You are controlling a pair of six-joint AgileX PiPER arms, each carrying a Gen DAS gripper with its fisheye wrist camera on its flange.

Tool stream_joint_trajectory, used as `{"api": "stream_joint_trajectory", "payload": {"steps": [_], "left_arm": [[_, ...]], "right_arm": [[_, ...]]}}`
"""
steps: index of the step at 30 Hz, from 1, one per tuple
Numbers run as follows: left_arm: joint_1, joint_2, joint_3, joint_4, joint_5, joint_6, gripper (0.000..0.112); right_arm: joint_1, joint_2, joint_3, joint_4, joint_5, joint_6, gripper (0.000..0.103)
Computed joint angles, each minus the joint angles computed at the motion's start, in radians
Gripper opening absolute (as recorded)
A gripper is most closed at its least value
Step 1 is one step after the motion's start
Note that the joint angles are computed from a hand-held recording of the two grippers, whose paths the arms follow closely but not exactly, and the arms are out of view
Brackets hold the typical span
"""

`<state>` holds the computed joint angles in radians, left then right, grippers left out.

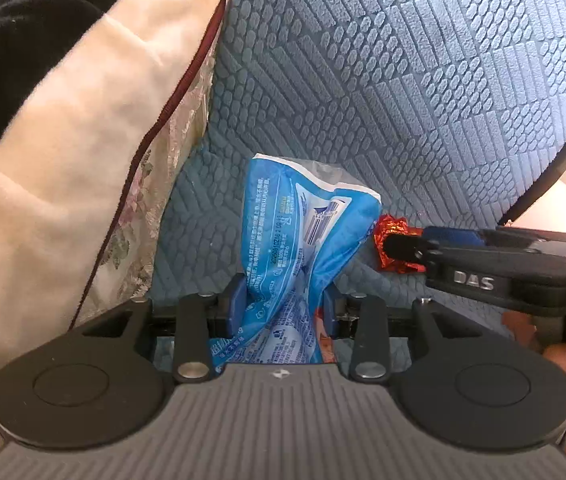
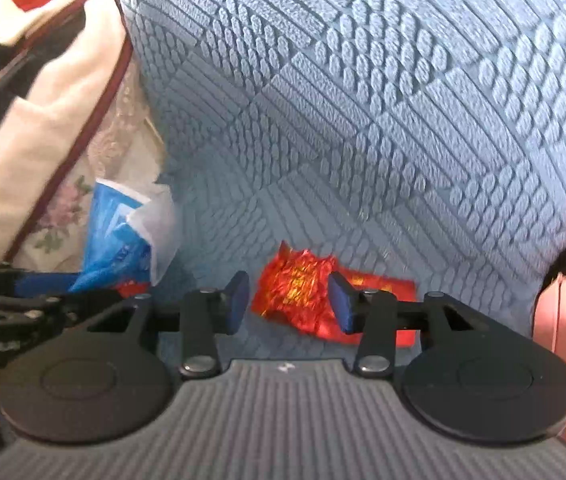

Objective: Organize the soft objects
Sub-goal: 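Lift the blue packet with the left tool while the right tool lifts the red packet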

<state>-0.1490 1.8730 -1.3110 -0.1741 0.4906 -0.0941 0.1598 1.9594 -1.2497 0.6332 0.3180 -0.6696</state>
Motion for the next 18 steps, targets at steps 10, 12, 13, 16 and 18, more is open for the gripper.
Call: {"api": "stream_joint_trajectory", "payload": {"steps": [10,12,13,16,18], "left_arm": [[0.003,0.006,-0.008,-0.019,0.007,-0.012,0.043],[0.004,0.005,-0.009,-0.021,0.008,-0.012,0.043],[0.004,0.005,-0.009,-0.021,0.008,-0.013,0.043],[0.004,0.006,-0.009,-0.020,0.008,-0.018,0.044],[0.004,0.005,-0.009,-0.018,0.007,-0.019,0.044]], "right_arm": [[0.063,0.098,-0.079,-0.425,-0.029,0.419,0.057],[0.068,0.098,-0.068,-0.475,-0.047,0.445,0.057],[0.067,0.101,-0.075,-0.465,-0.038,0.440,0.057],[0.061,0.103,-0.086,-0.471,-0.020,0.451,0.055],[0.059,0.099,-0.086,-0.467,-0.014,0.452,0.047]]}}
